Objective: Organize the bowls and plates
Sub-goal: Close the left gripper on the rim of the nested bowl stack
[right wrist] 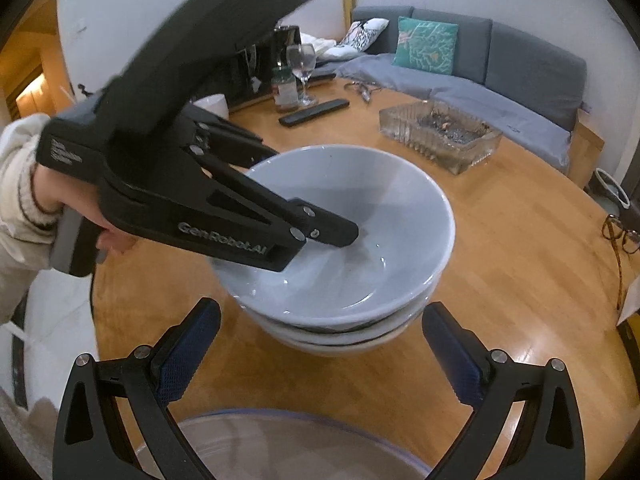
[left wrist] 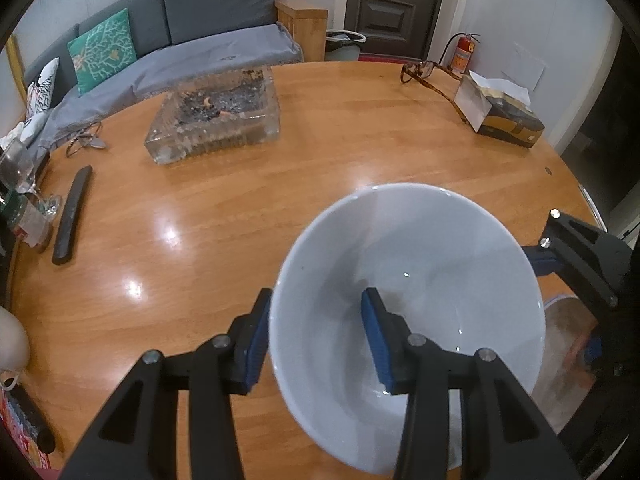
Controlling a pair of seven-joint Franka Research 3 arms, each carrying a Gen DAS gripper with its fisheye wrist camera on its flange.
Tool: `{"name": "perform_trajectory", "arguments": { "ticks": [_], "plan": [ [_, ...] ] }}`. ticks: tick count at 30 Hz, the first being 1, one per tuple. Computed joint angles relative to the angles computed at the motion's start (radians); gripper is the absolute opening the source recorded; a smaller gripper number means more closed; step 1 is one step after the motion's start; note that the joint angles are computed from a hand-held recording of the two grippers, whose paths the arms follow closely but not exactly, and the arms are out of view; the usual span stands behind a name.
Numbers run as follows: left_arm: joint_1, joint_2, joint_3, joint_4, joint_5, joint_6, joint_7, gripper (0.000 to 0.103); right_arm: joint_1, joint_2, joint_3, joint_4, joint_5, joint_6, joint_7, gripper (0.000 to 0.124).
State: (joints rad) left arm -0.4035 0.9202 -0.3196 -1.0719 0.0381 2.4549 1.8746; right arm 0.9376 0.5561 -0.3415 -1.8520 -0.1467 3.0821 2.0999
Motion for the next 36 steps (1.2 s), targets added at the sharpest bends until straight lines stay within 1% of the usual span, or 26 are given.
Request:
{"name": "perform_trajectory", "arguments": {
  "ticks": [3,4,5,7,9,13,17,20,22,24,26,27,30,32,33,34,36],
  "plan": [
    [0.005,0.016,-0.011,0.026,-0.012,-0.022,0.013,0.040,-0.055,0.008,0.055,0.021,0.015,-0.017,-0.038,0.100],
    [0.007,0.018,-0.014,0.030,-0.016,-0.027,0.022,0.036,-0.071,0.014,0.070,0.035,0.018,-0.037,-0.052,0.100],
    [0.009,0.018,-0.018,0.031,-0.021,-0.031,0.030,0.034,-0.080,0.022,0.079,0.048,0.016,-0.054,-0.059,0.100],
    [0.005,0.014,-0.014,0.027,-0.020,-0.028,0.036,0.034,-0.099,0.036,0.098,0.073,0.010,-0.075,-0.070,0.101],
    [0.005,0.015,-0.013,0.029,-0.024,-0.031,0.038,0.033,-0.105,0.044,0.103,0.088,0.001,-0.089,-0.068,0.102],
    [0.002,0.015,-0.008,0.029,-0.023,-0.028,0.038,0.033,-0.131,0.040,0.131,0.085,-0.002,-0.091,-0.073,0.102],
    [0.001,0.016,-0.007,0.032,-0.023,-0.029,0.038,0.033,-0.134,0.045,0.133,0.099,-0.015,-0.113,-0.064,0.102],
    [0.002,0.017,-0.007,0.034,-0.023,-0.031,0.041,0.033,-0.150,0.046,0.152,0.110,-0.018,-0.134,-0.067,0.102],
    [0.003,0.016,-0.009,0.032,-0.025,-0.030,0.045,0.033,-0.151,0.050,0.152,0.119,-0.028,-0.147,-0.062,0.102],
    [0.004,0.017,-0.011,0.032,-0.027,-0.031,0.048,0.033,-0.150,0.056,0.153,0.132,-0.040,-0.169,-0.055,0.102],
    [0.003,0.017,-0.010,0.034,-0.027,-0.032,0.049,0.033,-0.163,0.074,0.171,0.162,-0.046,-0.214,-0.061,0.102],
    [0.003,0.015,-0.010,0.029,-0.027,-0.029,0.050,0.033,-0.160,0.086,0.169,0.180,-0.056,-0.235,-0.055,0.102],
    [0.005,0.011,-0.013,0.018,-0.028,-0.020,0.057,0.033,-0.150,0.098,0.155,0.193,-0.091,-0.236,-0.018,0.102],
    [0.009,0.006,-0.016,0.007,-0.031,-0.010,0.060,0.033,-0.166,0.093,0.165,0.176,-0.087,-0.189,0.002,0.102],
    [0.012,0.003,-0.018,-0.002,-0.032,-0.002,0.063,0.033,-0.170,0.094,0.170,0.177,-0.085,-0.190,0.000,0.102],
    [0.014,0.001,-0.020,-0.006,-0.034,0.002,0.066,0.033,-0.149,0.096,0.146,0.174,-0.100,-0.180,0.019,0.102],
    [0.018,-0.003,-0.024,-0.017,-0.037,0.013,0.071,0.033,-0.136,0.095,0.131,0.166,-0.108,-0.165,0.038,0.101]
  ]
}}
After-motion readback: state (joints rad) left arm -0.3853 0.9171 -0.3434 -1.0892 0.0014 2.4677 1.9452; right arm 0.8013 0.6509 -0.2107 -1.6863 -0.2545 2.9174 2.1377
